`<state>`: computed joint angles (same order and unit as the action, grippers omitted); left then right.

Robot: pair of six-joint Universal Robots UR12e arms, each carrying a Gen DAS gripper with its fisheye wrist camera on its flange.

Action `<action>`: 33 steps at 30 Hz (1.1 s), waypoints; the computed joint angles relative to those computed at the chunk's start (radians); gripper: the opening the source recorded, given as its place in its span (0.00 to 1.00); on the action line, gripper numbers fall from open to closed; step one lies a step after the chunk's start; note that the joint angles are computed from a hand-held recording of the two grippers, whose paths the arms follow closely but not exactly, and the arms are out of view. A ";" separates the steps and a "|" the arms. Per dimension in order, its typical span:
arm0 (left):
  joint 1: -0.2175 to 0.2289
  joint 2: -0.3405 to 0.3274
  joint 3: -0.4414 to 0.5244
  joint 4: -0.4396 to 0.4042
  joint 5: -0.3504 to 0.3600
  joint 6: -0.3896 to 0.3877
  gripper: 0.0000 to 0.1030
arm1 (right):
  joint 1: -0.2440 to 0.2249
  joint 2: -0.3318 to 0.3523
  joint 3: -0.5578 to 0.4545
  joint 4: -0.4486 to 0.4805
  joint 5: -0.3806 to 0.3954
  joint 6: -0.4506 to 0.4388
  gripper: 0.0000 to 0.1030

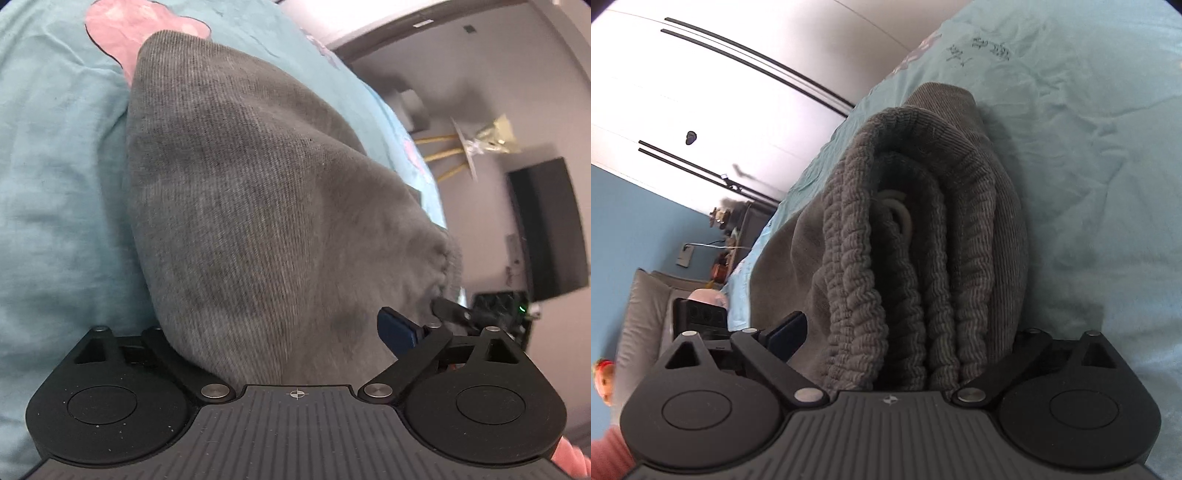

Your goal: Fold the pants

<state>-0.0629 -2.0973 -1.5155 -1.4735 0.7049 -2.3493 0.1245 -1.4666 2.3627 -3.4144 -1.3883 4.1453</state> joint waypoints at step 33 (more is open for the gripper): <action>-0.017 0.043 -0.006 0.757 0.122 -0.428 0.41 | 0.071 0.090 -0.317 0.154 -0.354 -0.132 0.55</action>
<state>-0.0803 -2.0538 -1.5211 -0.7170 0.8271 -2.7774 0.1954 -1.3764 2.0460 -3.2604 -1.7428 4.0135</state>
